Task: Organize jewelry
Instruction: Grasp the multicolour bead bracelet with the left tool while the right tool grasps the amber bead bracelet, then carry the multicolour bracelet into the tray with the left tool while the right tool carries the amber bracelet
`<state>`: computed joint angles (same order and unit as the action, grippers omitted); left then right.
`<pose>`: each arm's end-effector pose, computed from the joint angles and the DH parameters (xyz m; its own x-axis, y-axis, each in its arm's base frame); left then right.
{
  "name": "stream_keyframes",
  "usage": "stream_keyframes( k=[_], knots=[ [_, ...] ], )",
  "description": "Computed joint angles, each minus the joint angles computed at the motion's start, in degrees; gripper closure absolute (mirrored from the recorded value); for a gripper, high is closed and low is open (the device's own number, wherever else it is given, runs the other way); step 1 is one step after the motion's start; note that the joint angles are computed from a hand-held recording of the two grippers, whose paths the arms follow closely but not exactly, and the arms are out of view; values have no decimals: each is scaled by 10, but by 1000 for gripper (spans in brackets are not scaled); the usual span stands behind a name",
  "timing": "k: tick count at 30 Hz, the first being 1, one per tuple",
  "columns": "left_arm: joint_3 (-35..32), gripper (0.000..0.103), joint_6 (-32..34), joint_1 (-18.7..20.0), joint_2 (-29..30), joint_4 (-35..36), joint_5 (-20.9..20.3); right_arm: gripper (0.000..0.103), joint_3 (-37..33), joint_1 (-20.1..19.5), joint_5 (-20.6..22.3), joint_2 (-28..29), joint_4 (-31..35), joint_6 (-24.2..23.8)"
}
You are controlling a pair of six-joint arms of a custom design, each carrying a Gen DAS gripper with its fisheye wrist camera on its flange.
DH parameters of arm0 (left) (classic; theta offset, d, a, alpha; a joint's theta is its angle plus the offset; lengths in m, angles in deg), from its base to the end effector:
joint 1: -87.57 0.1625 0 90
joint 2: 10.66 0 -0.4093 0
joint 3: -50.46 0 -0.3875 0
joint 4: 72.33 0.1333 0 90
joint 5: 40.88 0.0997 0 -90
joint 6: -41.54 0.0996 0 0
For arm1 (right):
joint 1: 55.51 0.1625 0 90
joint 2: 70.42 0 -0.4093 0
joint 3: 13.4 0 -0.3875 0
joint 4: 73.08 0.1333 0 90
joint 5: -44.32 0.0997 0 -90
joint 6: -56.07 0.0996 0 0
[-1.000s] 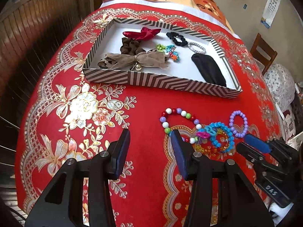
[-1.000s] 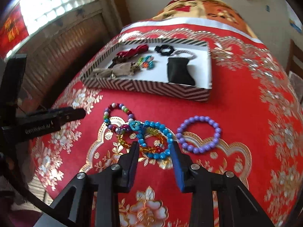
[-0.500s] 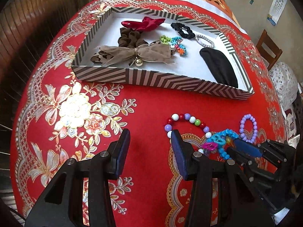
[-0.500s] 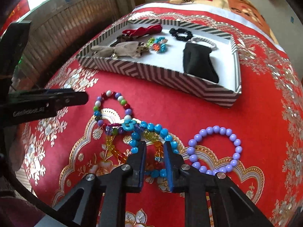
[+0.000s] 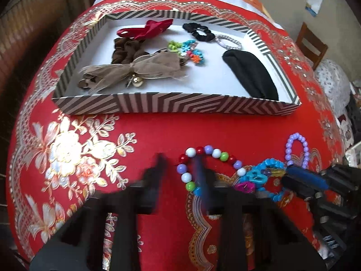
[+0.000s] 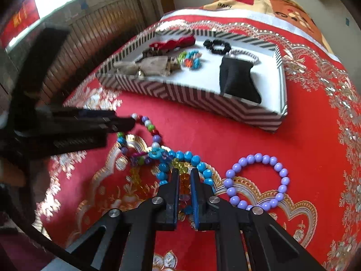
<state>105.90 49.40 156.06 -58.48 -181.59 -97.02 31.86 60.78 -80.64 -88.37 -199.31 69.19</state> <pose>-0.1079 -0.7886 0.3535 -0.7570 0.3226 -0.5682 0.4670 0.8753 -0.1252 0.4425 -0.7237 0.0457 -0.8532 -0.0749 0.5161 -0.2504 0.9269 -0.2795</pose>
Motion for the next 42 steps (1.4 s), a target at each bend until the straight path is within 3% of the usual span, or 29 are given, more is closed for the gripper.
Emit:
stream_keyframes(
  k=[2, 8, 20, 33, 42],
  knots=[
    [-17, 95, -4, 3, 6, 19, -12, 94, 9, 5, 2, -10, -23, 1],
    [-40, 95, -22, 5, -4, 44, -48, 94, 13, 17, -2, -25, -62, 0],
    [-49, 95, 8, -20, -34, 15, -48, 94, -14, 26, -36, -32, -82, -17],
    [-95, 95, 41, -37, -13, -12, -26, 94, -83, 30, -42, -4, -54, -43],
    [-145, 95, 50, -41, 18, -7, -23, 94, -175, 26, -41, 39, -16, -64]
  ],
)
